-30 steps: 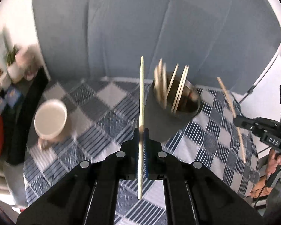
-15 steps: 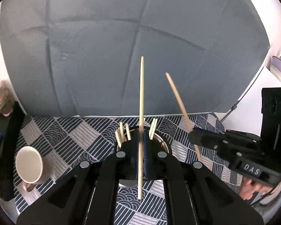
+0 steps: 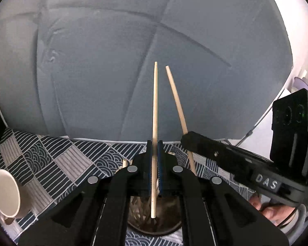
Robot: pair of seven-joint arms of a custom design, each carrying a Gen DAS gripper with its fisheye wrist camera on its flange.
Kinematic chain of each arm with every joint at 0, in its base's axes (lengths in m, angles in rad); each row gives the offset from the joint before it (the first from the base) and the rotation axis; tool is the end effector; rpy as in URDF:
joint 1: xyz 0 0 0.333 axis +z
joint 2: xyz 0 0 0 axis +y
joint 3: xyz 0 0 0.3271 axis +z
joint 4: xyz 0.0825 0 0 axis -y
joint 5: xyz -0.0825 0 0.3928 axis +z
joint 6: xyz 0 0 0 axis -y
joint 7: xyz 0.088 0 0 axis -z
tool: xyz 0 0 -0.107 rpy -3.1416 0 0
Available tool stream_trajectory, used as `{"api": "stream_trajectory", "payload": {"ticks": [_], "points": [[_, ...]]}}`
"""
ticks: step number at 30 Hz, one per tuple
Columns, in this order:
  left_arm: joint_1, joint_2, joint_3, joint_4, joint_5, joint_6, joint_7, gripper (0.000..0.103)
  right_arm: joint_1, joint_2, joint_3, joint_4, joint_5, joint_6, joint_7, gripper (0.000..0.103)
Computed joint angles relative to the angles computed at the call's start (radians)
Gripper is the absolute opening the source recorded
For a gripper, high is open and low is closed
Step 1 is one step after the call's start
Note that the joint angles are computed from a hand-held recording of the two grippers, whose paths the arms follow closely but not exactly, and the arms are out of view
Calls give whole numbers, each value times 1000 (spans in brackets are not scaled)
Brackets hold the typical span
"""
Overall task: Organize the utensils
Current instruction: 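Lift both chopsticks and carry them over the black holder, then lower both chopsticks into the black holder and open both grippers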
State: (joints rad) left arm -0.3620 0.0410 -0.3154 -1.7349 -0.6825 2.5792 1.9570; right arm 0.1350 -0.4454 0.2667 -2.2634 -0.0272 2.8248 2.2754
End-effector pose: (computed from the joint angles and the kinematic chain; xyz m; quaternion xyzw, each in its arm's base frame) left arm 0.5034 -0.3856 0.6436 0.4039 -0.7891 0.4628 0.0053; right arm 0.4291 0.2109 0.6559 -0.5403 0.6920 -0.1732 0.4463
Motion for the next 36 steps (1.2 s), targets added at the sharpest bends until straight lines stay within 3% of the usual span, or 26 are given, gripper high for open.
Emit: {"api": "stream_trajectory", "payload": {"ticks": [7,10,12,18,21,30,34,36], "points": [[-17,-30,-12,-96,-237,129,247,5,-77,19,64,-71,-35,191,85,5],[-32,-44,-7,-128,-260,160,300,5,-92,8,83,-100,-22,207,96,5],[-41,-55,-3,-145,-304,171,343,5,-119,-11,112,-121,-27,207,114,5],[-62,-66,7,-180,-294,203,372,5,-94,-27,104,-145,-1,195,84,5],[-74,-89,14,-209,-376,232,434,5,-97,-44,110,-154,0,184,86,8],[-102,-143,46,-263,-422,283,435,29,-83,-102,104,-167,16,141,97,9],[-110,-172,62,-289,-361,296,367,39,-31,-110,64,-158,53,109,79,9],[-116,-188,72,-304,-332,298,331,42,-38,-118,73,-149,50,87,83,10]]}}
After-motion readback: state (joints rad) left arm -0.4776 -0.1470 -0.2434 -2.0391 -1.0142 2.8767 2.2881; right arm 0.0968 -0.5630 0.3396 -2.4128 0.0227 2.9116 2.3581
